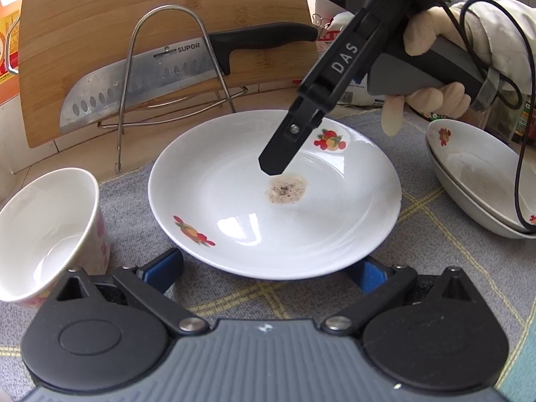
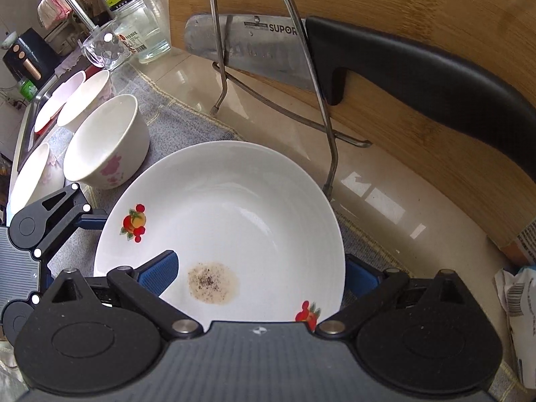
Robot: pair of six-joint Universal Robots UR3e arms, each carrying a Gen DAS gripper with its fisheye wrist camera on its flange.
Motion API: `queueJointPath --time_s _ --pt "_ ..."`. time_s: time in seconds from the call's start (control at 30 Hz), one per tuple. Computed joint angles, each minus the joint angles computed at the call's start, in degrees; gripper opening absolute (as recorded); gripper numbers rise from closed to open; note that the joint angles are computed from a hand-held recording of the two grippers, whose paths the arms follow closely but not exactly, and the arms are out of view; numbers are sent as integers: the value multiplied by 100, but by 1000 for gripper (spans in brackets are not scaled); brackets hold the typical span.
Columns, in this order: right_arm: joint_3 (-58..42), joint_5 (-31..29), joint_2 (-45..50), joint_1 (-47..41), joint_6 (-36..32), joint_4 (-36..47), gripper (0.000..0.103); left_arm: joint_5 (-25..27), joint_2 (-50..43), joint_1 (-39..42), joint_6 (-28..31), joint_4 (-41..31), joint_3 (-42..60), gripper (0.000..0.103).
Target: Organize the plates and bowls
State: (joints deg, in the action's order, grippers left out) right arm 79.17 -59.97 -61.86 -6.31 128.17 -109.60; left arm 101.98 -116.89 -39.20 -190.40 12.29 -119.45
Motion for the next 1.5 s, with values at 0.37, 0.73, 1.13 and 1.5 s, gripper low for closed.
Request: queueJointPath --time_s 0.37,0.73,1.13,1.5 --pt "-1887 178 860 -63 48 2058 103 -70 -24 27 89 30 17 103" --pt "-2406 19 1118 99 126 2360 103 -105 -57 16 326 -28 127 103" --pt "-2034 -333 895 297 124 1860 103 -81 10 11 398 -212 182 103" --pt "-1630 -329 612 254 143 1770 103 -170 267 11 492 -479 110 102"
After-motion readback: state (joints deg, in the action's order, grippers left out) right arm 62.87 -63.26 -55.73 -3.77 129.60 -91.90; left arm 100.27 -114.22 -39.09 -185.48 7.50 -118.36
